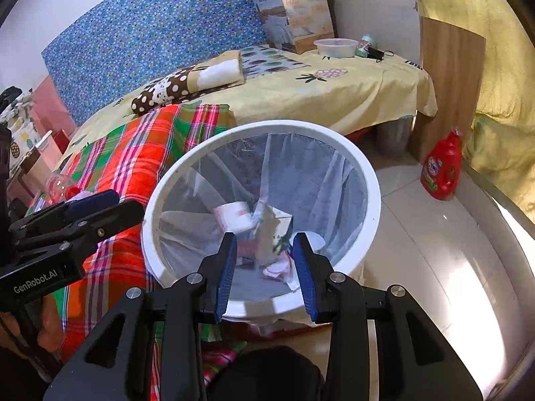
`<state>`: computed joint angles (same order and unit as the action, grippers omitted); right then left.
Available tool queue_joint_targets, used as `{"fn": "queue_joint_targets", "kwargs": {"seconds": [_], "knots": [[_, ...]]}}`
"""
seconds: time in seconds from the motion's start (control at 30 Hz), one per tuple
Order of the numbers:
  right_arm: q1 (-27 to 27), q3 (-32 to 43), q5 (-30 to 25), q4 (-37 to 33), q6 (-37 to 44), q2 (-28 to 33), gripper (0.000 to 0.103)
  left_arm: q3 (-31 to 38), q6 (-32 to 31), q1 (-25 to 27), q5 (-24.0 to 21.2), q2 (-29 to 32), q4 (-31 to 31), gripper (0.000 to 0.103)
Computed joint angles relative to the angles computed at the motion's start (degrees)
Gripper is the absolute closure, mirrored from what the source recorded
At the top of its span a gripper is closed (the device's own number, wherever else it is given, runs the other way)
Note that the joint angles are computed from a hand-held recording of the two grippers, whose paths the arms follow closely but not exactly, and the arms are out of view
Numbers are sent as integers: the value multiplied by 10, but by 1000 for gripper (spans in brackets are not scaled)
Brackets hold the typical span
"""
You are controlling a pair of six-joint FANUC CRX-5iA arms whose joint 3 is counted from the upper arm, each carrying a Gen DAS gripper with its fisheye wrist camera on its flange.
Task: Collect trash
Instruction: 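Open the left tool over the bin while the right tool releases the plastic cup into it, then move both open tools back over the remaining trash on the bed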
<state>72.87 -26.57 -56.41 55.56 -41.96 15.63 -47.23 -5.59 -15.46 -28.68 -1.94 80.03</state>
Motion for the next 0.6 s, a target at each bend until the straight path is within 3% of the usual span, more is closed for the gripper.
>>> {"fn": "queue_joint_targets", "kwargs": {"seconds": [0.6], "knots": [[19,8,-14,100,-46,13,66,-60,5,88,-54,-91,-8,46]]}}
